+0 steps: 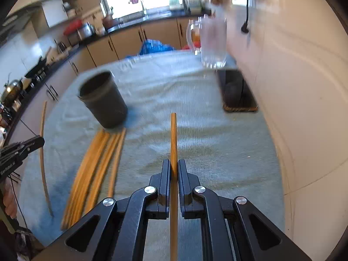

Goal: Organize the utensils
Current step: 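Lift both held chopsticks upright and carry them over the black holder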

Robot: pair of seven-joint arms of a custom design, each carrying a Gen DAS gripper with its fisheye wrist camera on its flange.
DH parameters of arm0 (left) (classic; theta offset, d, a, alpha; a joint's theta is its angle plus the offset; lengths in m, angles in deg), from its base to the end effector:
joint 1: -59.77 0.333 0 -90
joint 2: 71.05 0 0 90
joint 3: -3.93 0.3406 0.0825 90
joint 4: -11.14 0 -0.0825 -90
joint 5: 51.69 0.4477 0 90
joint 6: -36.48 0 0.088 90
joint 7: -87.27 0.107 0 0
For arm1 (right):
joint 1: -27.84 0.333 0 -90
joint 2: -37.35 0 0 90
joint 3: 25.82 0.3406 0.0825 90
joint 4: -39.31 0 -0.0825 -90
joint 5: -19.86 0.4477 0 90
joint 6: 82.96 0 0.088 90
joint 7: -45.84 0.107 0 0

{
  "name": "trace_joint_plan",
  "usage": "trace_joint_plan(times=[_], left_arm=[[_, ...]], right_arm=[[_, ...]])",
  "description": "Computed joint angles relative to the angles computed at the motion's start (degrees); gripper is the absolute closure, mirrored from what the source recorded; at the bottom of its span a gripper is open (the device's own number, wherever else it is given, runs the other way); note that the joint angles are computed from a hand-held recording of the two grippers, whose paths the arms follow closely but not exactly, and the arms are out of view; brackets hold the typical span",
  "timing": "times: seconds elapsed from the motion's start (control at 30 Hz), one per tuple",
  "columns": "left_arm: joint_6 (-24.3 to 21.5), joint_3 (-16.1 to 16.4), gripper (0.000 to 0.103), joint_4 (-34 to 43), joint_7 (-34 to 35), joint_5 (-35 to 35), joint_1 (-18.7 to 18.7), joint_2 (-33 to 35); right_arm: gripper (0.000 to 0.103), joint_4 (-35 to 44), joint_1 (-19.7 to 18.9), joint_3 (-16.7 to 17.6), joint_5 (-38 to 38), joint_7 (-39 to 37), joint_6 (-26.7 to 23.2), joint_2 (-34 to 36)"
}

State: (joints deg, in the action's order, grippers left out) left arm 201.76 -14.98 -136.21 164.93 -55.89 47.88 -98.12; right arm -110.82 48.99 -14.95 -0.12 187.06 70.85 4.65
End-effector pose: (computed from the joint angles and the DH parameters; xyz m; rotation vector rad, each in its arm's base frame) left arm 0.4181 -0.2528 0.4939 -1.5561 2.0758 -0.8979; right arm 0.3796 0.2533 0.4899 -1.7191 1.8366 -0.5081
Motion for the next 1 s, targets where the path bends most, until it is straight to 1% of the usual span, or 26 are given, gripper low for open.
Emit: trace_joint_plan(times=[0.07,0.13,0.23,0.3,0.4,0.57,0.63,0.77,0.83,0.9,1.0], left_arm=[[0.95,-0.63,0.096,-2.45,-0.55,0.07,-0.41,-3.88],[2.39,-1.97,0.096,-4.64,-1.5,0.58,-0.02,-7.29],[3.22,-2.55,0.096,-6.77,-1.83,0.55,-0.52,-12.03],[4.35,-3.41,0.096,-7.6,-2.24,0.67,-0.17,-14.04],[6.14,-4.54,0.096,-7.34,-2.96,0.7,0.75,-14.72],[8.96,-4.47,0.096,-5.26,-2.82,0.03,1.35,-12.93],[9.26,-4.3,0.096,-3.11,-2.46,-0.2,1.86,-11.0],[9.75,-3.06,0.096,2.19,-1.1,-0.81,2.02,-6.68],[10.6,-3.77,0.096,5.38,-0.91,-0.47,3.61,-4.31],[11.18,-6.11,0.096,9.01,-1.86,0.62,7.11,-1.89],[10.41,-7.44,0.096,14.13,-2.94,1.82,9.65,2.21]], right_arm=[[0.096,-1.65,-0.21,1.24,-0.68,1.64,0.58,-3.69],[0.096,-2.46,-0.7,2.75,-1.7,3.35,0.88,-5.95],[0.096,-3.23,-0.64,4.05,-2.75,4.99,0.69,-9.01],[0.096,-3.49,-0.33,4.55,-3.22,5.81,0.63,-10.77],[0.096,-3.16,-1.33,5.67,-4.63,7.54,2.08,-11.18],[0.096,-1.36,-4.1,7.78,-7.7,10.41,4.07,-11.24],[0.096,-0.2,-4.96,7.51,-8.68,10.6,5.31,-10.28],[0.096,4.57,-7.75,7.68,-10.63,11.03,8.67,-6.07],[0.096,6.81,-9.19,8.14,-11.63,11.6,10.36,-4.12],[0.096,9.67,-11.65,9.18,-13.08,13.11,12.69,-1.9],[0.096,13.55,-15.21,10.78,-14.86,16.09,16.64,1.39]])
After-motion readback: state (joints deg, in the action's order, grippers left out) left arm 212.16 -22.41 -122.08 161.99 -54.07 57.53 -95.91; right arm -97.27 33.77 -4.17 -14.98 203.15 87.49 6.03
